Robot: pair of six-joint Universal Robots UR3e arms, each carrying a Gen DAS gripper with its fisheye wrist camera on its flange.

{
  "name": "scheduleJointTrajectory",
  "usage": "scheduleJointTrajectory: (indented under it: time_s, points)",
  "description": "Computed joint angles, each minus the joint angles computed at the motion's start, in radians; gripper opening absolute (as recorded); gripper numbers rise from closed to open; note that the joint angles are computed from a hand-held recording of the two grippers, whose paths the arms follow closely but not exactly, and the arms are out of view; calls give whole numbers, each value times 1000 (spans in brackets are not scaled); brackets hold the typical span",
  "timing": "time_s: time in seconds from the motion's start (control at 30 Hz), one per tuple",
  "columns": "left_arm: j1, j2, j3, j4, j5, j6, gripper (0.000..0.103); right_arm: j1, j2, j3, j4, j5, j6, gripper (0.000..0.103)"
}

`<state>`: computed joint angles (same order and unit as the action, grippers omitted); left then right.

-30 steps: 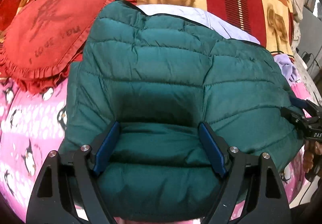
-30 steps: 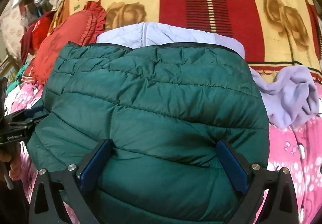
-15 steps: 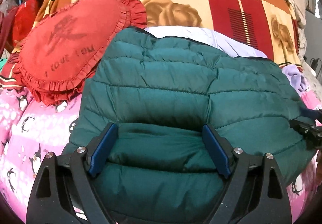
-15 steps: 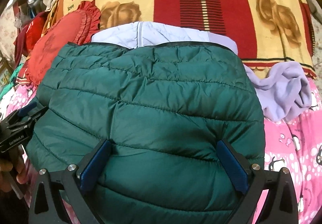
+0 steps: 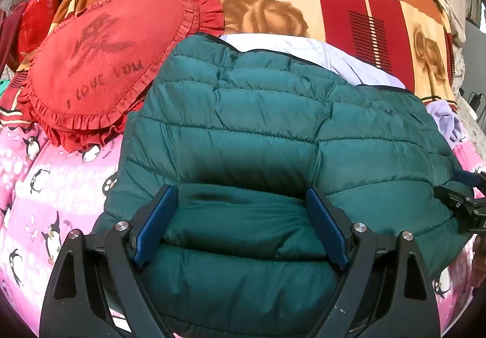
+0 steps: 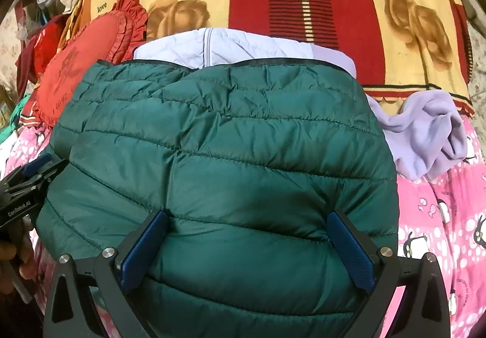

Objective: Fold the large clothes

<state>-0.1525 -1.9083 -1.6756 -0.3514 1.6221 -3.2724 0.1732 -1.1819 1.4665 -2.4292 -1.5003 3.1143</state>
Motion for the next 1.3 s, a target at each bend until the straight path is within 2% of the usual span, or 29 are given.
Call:
scheduleJointTrajectory:
  time_s: [0.07,0.13,0.2,0.27,0.3,0.33,0.4,0.5,0.57,0.63,0.7,0.8,0.87,1.0,1.13,1.3]
  points:
    - [9,13,11,-38,-17,13,87,-8,-5,-30,47,15,-19,103]
    - [60,57,-13,-46,-88,22,87,-28,-46,9,-16,25,-25,103]
    - [149,99,-35,-31,-189,4,87,-72,-100,93,-137,29,15,103]
    - [277,110,10,-112,-341,37,87,-135,-128,143,-192,73,55,103]
    - [325,99,32,-141,-374,46,87,-162,-132,155,-199,89,67,103]
    - [352,78,65,-183,-389,58,87,-188,-128,159,-200,100,76,103]
    - [409,-3,169,-331,-485,131,87,-223,-116,153,-197,125,79,103]
    - [454,-108,253,-458,-608,224,87,-273,-87,124,-146,192,68,103]
    - [466,-135,279,-494,-639,249,89,-283,-68,99,-93,197,64,103]
    - [476,-157,288,-510,-667,264,96,-280,-51,83,-43,175,43,103]
    - [488,-199,321,-550,-712,298,98,-282,-38,85,-19,175,16,103]
    - [503,-241,372,-627,-791,354,98,-318,-38,114,-20,234,17,103]
    - [503,-240,387,-664,-814,399,98,-348,-40,125,-12,277,23,103]
    - [466,-223,386,-635,-776,443,96,-391,-48,141,-11,337,60,103]
    - [443,-244,412,-607,-743,421,93,-433,-35,156,-7,421,67,103]
    - [427,-231,381,-554,-698,401,91,-447,6,156,-22,462,38,103]
